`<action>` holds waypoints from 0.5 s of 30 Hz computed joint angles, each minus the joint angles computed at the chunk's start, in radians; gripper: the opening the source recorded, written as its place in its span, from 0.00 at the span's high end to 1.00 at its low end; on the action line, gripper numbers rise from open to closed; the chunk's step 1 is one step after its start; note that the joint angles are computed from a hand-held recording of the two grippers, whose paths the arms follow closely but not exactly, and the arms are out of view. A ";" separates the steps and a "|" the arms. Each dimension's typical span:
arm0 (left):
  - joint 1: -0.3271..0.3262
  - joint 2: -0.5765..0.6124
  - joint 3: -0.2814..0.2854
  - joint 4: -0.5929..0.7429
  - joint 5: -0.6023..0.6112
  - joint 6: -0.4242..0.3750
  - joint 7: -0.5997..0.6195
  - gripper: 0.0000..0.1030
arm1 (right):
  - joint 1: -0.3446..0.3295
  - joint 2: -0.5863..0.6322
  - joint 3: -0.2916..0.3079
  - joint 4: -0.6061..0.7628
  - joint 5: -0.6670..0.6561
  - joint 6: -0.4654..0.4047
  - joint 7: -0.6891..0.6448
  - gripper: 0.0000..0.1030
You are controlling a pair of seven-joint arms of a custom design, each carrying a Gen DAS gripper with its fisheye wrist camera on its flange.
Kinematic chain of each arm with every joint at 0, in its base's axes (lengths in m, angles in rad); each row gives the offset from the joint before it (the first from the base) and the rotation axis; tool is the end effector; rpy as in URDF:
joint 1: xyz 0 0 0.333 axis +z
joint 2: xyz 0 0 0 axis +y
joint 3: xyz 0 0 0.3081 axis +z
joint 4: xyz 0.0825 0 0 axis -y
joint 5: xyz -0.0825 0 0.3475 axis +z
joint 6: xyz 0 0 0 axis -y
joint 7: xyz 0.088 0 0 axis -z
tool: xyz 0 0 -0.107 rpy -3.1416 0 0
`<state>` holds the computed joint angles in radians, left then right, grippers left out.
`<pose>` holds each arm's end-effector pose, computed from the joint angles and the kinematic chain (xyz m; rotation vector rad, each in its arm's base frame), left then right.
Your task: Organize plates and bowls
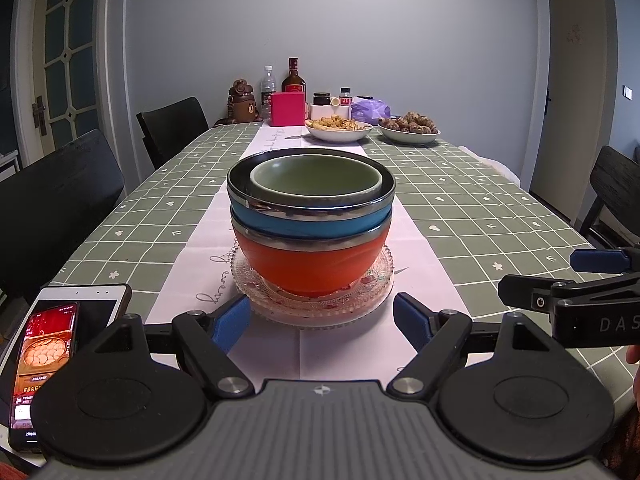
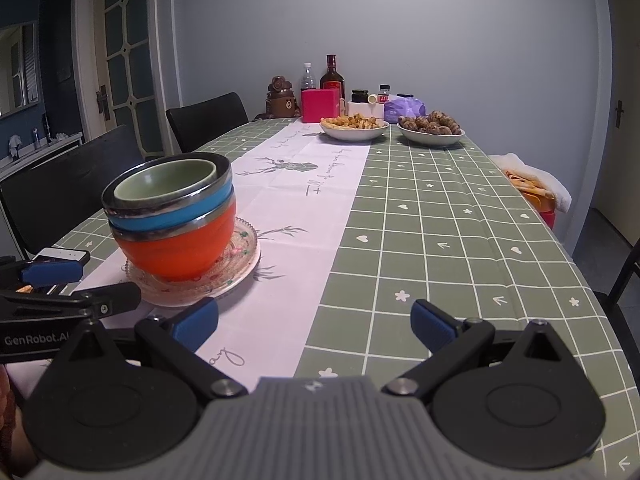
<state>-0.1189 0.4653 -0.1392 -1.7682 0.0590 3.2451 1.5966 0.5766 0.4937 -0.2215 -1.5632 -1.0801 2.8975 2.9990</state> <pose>0.6539 -0.1614 0.4430 -1.3844 1.8708 -1.0370 0.6139 0.3151 0.4431 -1.5483 1.6106 -0.8131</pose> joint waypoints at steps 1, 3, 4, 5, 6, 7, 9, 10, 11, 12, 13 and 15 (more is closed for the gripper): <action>0.003 0.000 -0.003 0.000 0.001 -0.001 0.001 0.08 | -0.001 0.000 0.001 0.000 0.002 0.000 -0.001 0.03; 0.007 -0.001 -0.008 0.000 0.002 -0.003 0.003 0.08 | 0.000 0.000 0.000 0.001 0.005 -0.002 -0.001 0.03; 0.007 -0.001 -0.009 0.000 0.003 -0.003 0.004 0.08 | 0.000 0.000 0.000 0.001 0.005 -0.001 0.001 0.03; 0.007 -0.001 -0.009 0.000 0.004 -0.002 0.005 0.08 | 0.000 0.000 -0.001 0.000 0.005 0.000 0.002 0.03; 0.007 -0.001 -0.010 0.000 0.004 -0.001 0.005 0.08 | 0.001 0.001 -0.001 0.000 0.006 0.000 0.003 0.03; 0.008 -0.001 -0.010 0.000 0.004 -0.001 0.006 0.08 | 0.001 0.001 -0.001 0.001 0.007 -0.001 0.002 0.03; 0.007 -0.001 -0.010 -0.001 0.004 0.000 0.006 0.08 | -0.001 0.002 0.002 0.001 0.013 -0.002 -0.004 0.03; 0.005 0.000 -0.007 0.000 0.005 0.000 0.006 0.08 | -0.002 0.003 0.003 0.002 0.017 -0.001 -0.006 0.03; 0.004 0.000 -0.006 0.001 0.006 0.001 0.007 0.08 | -0.003 0.003 0.004 0.002 0.021 0.000 -0.010 0.03; 0.007 0.000 -0.009 0.000 0.006 0.002 0.008 0.08 | -0.002 0.003 0.002 0.002 0.022 0.000 -0.011 0.03; 0.010 0.000 -0.013 0.000 0.006 0.002 0.009 0.08 | 0.000 0.004 0.001 0.002 0.023 -0.001 -0.010 0.03; 0.009 0.001 -0.011 -0.001 0.006 0.006 0.010 0.08 | 0.000 0.004 0.000 0.002 0.028 -0.003 -0.012 0.03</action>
